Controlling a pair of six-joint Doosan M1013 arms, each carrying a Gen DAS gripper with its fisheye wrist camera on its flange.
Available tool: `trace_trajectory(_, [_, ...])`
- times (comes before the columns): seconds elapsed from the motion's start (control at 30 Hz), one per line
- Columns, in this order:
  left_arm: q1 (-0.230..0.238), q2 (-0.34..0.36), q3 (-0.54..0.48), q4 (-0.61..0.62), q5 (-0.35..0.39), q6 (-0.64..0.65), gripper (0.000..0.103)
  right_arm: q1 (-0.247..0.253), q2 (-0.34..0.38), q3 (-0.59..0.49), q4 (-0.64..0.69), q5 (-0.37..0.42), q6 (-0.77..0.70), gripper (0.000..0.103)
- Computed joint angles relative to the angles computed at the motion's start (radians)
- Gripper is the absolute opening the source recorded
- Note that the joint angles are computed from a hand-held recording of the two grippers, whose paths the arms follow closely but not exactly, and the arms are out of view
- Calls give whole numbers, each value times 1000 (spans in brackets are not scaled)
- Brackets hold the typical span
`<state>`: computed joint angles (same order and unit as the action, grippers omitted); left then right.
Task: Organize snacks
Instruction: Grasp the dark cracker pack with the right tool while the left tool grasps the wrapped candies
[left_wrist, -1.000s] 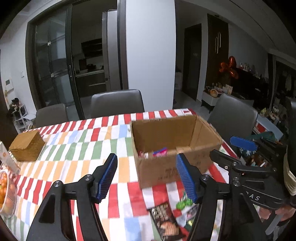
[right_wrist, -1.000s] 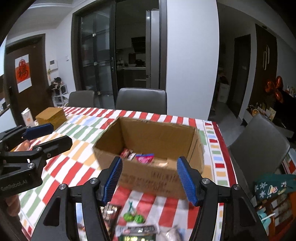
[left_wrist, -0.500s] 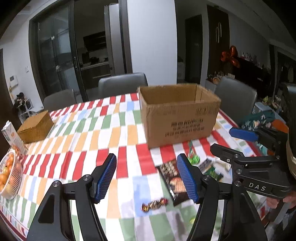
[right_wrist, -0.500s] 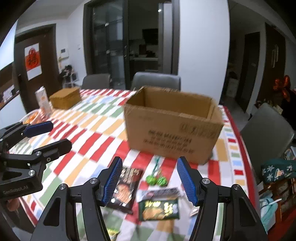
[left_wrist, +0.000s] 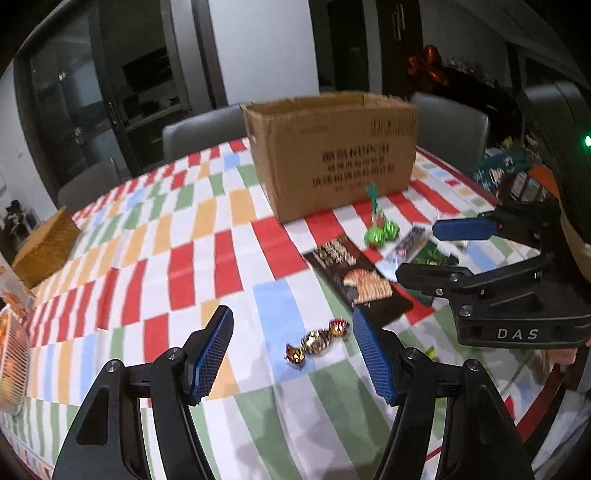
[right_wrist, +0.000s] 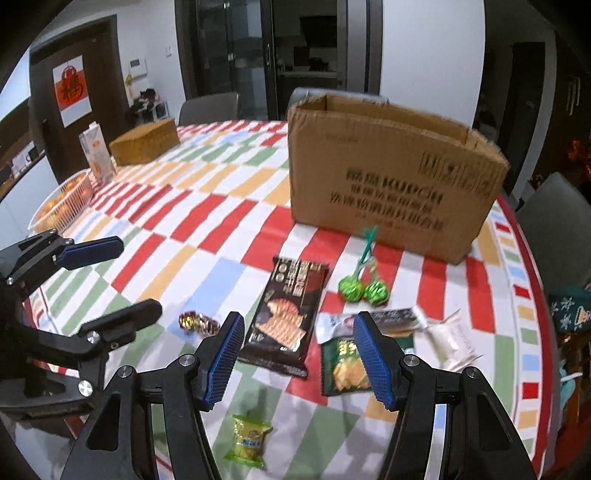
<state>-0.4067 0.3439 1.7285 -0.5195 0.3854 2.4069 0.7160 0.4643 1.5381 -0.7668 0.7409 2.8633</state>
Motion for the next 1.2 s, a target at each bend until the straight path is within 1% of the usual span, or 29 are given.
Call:
trace_trajectory(0.07, [7, 16, -9, -30, 30, 35, 66, -4, 12, -10, 36, 3, -25, 62])
trace_trajectory(0.17, [17, 48, -33, -45, 87, 46, 65, -6, 29, -24, 59, 22, -47, 62])
trace_trajectory(0.3, [21, 82, -58, -55, 131, 82, 58, -13, 46, -38, 101, 31, -77, 62])
trace_trajectory(0.5, [21, 116, -83, -84, 174, 132, 52, -22, 63, -51, 140, 33, -104, 62])
trace_trajectory(0.57, [20, 127, -94, -76, 185, 118, 48, -27, 66, -54, 161, 30, -114, 62])
trace_trajectory(0.63, [21, 136, -103, -81, 198, 106, 37, -31, 69, -55, 172, 28, -117, 62])
trace_trajectory(0.7, [23, 143, -110, -91, 217, 97, 30, -37, 71, -57, 188, 21, -124, 62])
trace_trajectory(0.73, [23, 142, -107, -103, 209, 104, 26, -38, 72, -57, 194, 19, -126, 62])
trace_trajectory(0.8, [27, 146, -113, -118, 223, 93, 18, -43, 74, -58, 208, 10, -135, 62])
trace_trajectory(0.87, [31, 147, -117, -121, 230, 48, 18, -48, 78, -63, 223, 2, -145, 62])
trace_trajectory(0.93, [35, 142, -114, -138, 221, 23, 18, -54, 81, -64, 240, -16, -155, 62])
trace_trajectory(1.1, [34, 114, -91, -121, 148, -51, 18, -74, 101, -88, 301, -40, -199, 62])
trace_trajectory(1.2, [31, 104, -84, -79, 113, -111, 18, -80, 119, -114, 318, -28, -222, 62])
